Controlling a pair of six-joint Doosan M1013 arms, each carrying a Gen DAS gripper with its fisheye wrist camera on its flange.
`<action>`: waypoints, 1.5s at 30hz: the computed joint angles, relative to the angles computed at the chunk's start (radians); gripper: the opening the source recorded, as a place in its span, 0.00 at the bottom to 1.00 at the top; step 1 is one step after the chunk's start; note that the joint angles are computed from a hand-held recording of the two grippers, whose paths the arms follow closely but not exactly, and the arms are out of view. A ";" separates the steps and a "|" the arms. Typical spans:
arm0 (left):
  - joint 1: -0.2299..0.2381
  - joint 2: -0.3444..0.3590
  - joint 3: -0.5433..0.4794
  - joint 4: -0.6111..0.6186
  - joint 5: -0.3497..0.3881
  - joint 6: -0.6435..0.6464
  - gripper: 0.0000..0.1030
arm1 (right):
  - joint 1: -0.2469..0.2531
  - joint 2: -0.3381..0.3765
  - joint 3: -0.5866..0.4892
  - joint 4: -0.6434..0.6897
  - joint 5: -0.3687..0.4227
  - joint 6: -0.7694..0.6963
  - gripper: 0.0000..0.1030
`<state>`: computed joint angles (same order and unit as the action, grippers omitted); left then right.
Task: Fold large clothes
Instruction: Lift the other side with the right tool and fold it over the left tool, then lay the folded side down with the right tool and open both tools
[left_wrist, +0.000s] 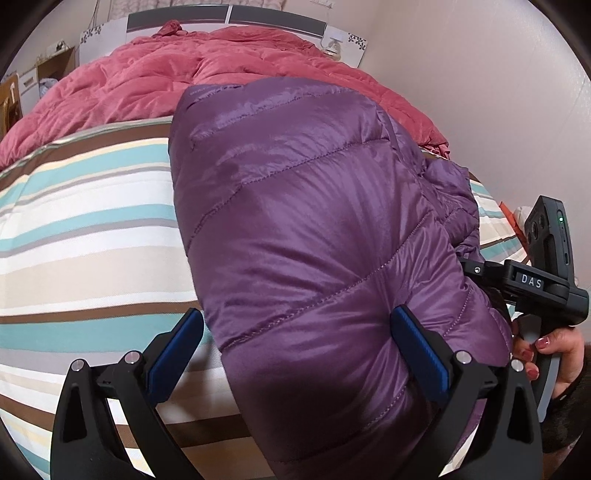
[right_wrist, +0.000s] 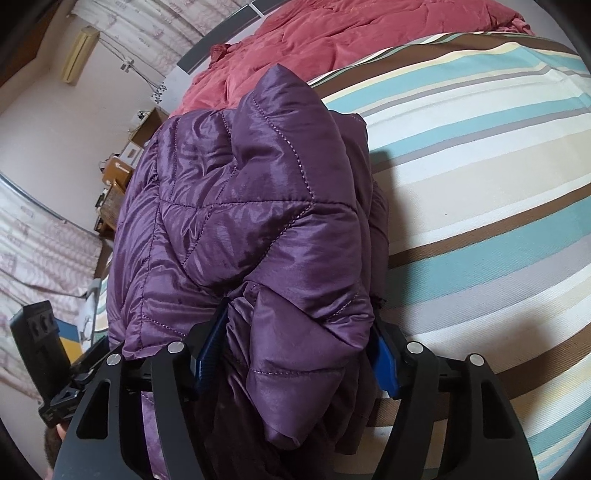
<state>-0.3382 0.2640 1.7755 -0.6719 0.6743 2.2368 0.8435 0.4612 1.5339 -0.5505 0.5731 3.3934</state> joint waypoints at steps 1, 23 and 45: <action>0.000 0.001 0.000 -0.004 0.001 0.001 0.98 | -0.002 -0.002 0.005 0.002 -0.006 -0.001 0.64; -0.034 -0.068 0.049 0.035 -0.101 0.068 0.55 | 0.038 -0.020 0.007 -0.271 0.008 0.176 0.25; -0.004 -0.177 0.140 -0.043 -0.210 0.195 0.42 | 0.073 -0.018 -0.017 -0.445 -0.024 0.297 0.23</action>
